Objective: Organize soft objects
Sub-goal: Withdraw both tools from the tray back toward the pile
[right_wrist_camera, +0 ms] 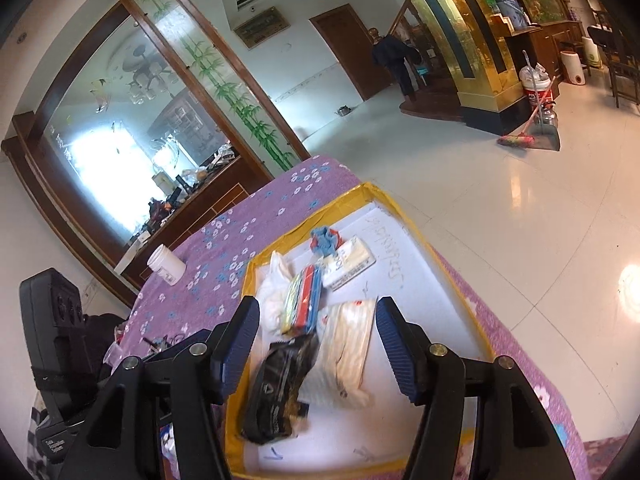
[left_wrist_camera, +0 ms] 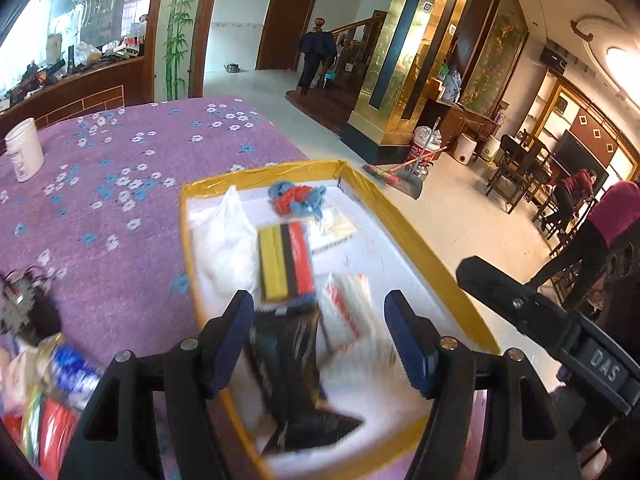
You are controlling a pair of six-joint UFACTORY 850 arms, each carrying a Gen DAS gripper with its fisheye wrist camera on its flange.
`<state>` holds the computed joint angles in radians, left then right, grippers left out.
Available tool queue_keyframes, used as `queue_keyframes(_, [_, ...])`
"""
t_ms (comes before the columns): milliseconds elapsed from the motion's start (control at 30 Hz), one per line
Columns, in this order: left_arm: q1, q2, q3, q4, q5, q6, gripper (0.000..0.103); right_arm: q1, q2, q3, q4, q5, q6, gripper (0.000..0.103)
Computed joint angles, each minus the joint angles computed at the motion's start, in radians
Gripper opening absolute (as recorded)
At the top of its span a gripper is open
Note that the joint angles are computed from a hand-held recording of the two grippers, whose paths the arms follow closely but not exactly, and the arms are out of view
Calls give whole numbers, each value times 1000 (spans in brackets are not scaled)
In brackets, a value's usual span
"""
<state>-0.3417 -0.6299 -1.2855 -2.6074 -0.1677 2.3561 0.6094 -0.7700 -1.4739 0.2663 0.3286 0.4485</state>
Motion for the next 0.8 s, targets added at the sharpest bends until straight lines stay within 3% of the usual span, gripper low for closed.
queue_keyframes(133, [4, 92, 138, -276, -58, 289, 71, 34, 8, 12, -21, -12, -3, 65])
queue_keyframes(267, [21, 178, 273, -373, -133, 393, 73, 74, -6, -14, -38, -47, -39, 65])
queue_keyframes(667, [117, 371, 576, -436, -304, 450, 73, 175, -91, -148, -137, -177, -73, 65])
queue_keyframes(800, [164, 411, 651, -435, -345, 425, 74, 195, -113, -180, -263, -206, 18, 65])
